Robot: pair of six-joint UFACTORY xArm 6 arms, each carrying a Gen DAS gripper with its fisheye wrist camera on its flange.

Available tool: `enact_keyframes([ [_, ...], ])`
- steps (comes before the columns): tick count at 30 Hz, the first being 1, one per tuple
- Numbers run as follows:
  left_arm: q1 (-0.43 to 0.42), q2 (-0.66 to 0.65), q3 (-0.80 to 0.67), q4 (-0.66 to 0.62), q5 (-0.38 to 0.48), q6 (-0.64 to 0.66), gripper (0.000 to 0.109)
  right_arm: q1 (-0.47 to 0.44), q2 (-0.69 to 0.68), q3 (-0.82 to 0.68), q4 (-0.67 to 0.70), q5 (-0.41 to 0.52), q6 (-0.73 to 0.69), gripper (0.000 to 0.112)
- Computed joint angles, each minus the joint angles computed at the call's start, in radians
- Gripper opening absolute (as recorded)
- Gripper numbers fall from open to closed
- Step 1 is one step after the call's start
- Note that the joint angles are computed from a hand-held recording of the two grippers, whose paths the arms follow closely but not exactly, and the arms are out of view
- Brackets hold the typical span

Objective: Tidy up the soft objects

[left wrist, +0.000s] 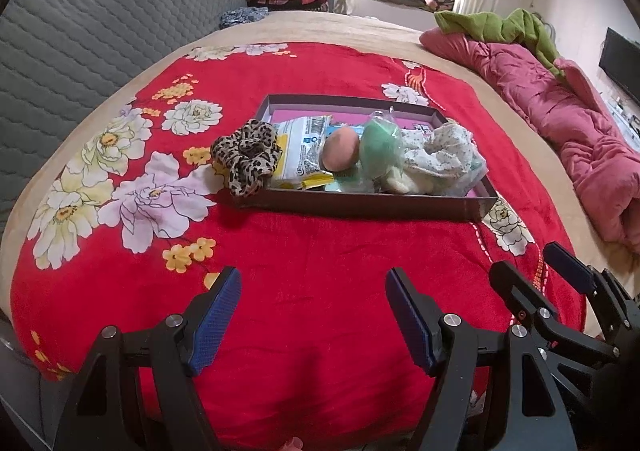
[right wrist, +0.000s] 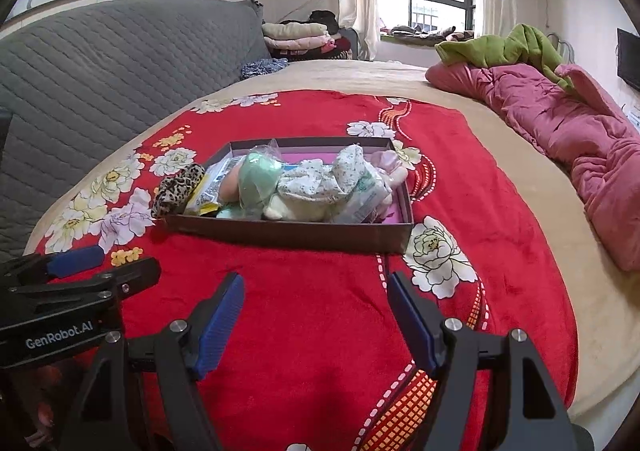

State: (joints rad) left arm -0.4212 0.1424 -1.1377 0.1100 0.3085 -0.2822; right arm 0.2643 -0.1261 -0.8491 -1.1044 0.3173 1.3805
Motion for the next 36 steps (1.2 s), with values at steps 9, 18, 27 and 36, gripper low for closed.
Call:
enact_keyframes([
  [9, 0.002, 0.002, 0.0, -0.018, -0.006, 0.003, 0.076, -0.004, 0.0, 0.002, -0.011, 0.0, 0.02, 0.073],
  [18, 0.002, 0.006, -0.003, -0.036, -0.004, 0.026, 0.076, -0.005, 0.007, 0.0, -0.001, -0.005, 0.011, 0.073],
  [27, 0.005, 0.01, -0.007, -0.02, -0.001, 0.013, 0.076, -0.006, 0.007, 0.001, 0.0, -0.008, 0.011, 0.073],
  [36, 0.008, 0.009, -0.008, -0.005, 0.001, -0.004, 0.076, -0.004, 0.005, -0.001, -0.015, 0.003, 0.023, 0.073],
])
